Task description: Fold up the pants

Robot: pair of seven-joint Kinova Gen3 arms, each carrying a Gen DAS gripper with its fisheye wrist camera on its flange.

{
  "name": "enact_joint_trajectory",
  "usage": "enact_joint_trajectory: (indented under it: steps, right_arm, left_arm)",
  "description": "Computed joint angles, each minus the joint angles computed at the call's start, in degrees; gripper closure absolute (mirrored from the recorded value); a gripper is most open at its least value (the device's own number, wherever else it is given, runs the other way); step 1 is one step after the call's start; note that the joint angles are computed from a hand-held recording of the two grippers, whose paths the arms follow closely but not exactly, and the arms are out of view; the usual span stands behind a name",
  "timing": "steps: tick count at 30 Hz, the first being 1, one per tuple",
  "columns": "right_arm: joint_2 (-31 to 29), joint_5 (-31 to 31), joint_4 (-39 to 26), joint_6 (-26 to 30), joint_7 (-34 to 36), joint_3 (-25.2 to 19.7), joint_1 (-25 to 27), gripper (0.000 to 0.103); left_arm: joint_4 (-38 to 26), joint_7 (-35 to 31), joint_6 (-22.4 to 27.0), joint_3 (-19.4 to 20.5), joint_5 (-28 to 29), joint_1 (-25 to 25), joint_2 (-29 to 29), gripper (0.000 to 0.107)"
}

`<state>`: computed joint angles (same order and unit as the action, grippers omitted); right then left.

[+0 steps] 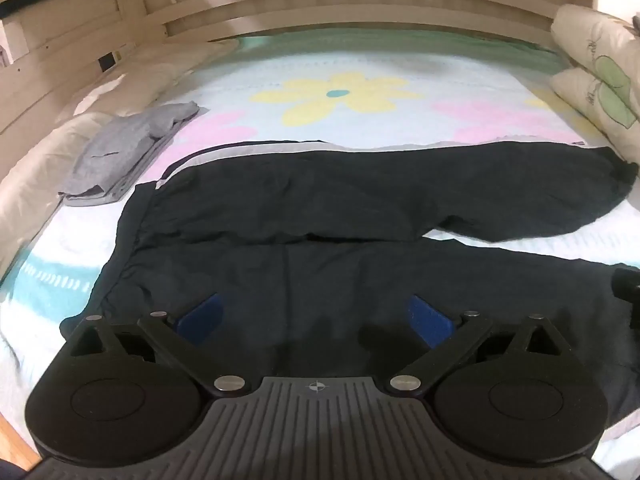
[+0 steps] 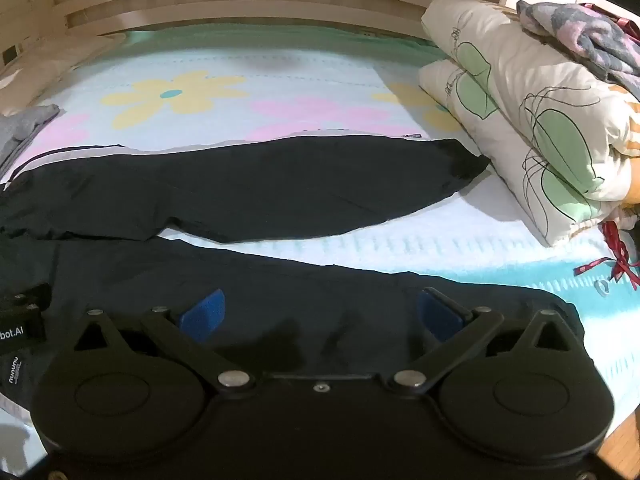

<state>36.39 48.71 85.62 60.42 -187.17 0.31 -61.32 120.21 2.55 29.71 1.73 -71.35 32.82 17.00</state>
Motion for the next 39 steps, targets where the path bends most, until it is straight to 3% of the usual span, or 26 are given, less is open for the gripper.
enact_joint_trajectory:
  steps: [4,9,39]
  right_arm:
    - [-0.24,-0.37,-0.11,-0.47,0.5,-0.17,0.45,0.001]
    - [-0.58,-0.09,0.14,-0.35,0.7,-0.02,-0.02,0.001]
    - [-1.29,-1.2,0.32,-2.01,-0.45,-0.63,1.02,0.001]
  left_arm:
    - [2.98,6.15,-3.59,-1.36,-5.62,-0.22,-1.74,0.008]
    - [1.19,3.8,0.73,1.53,-2.99,-0.51,-0.84,0.008]
    - [1.35,2.91,-1.93,0.63,-2.92,-0.71,-0.48,0.008]
